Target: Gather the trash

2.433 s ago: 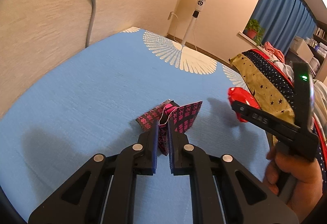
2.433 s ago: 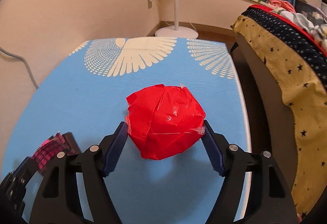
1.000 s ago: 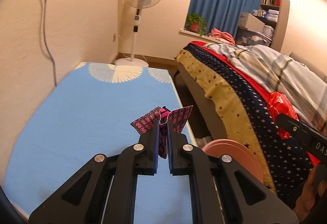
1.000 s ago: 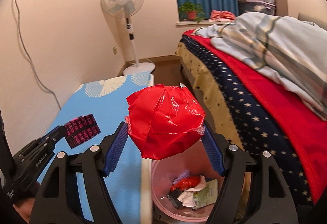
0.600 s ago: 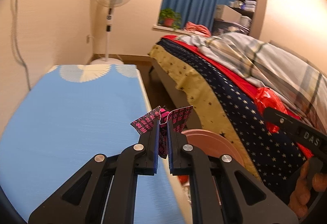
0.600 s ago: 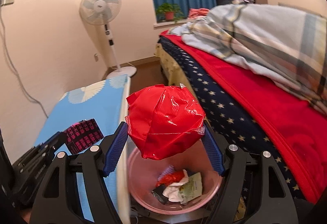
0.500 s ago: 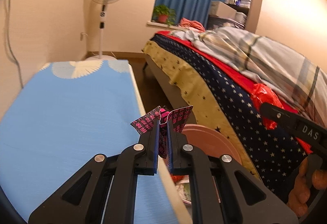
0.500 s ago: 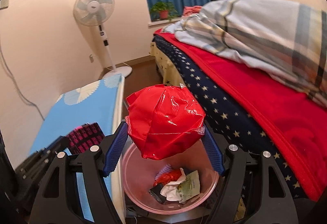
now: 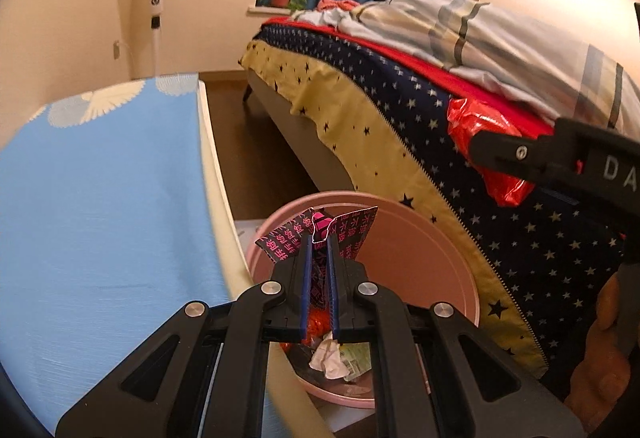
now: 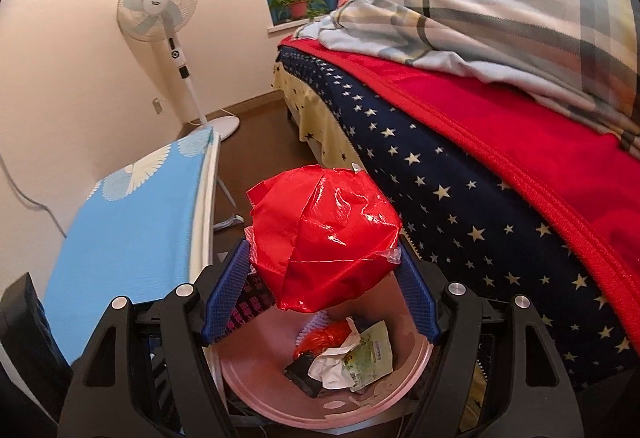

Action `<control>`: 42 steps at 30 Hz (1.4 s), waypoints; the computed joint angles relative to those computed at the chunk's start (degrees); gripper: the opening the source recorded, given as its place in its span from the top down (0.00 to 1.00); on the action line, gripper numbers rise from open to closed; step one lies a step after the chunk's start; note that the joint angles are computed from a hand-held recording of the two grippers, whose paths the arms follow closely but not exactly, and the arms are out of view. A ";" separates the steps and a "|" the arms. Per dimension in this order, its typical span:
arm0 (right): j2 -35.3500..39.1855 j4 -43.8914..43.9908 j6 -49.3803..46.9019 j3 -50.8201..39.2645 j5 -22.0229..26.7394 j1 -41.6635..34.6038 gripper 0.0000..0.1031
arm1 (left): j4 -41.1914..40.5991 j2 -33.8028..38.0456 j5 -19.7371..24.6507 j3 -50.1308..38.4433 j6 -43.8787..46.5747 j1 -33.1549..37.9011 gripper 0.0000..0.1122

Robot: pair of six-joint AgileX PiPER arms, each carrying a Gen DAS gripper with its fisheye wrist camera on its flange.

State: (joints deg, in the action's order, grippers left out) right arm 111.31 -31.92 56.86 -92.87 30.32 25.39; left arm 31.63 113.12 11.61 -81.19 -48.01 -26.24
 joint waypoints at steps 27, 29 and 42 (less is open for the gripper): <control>4.44 4.66 -1.70 -3.72 1.75 -1.86 0.26 | -28.03 8.06 7.01 -10.80 27.01 0.89 0.90; 4.10 4.06 -1.23 -3.31 1.51 -1.77 0.26 | -27.22 7.49 6.35 -9.92 26.04 0.95 0.90; -5.75 -2.46 5.59 7.42 -6.53 -0.48 0.24 | -3.88 -7.13 2.58 3.97 3.62 0.56 0.82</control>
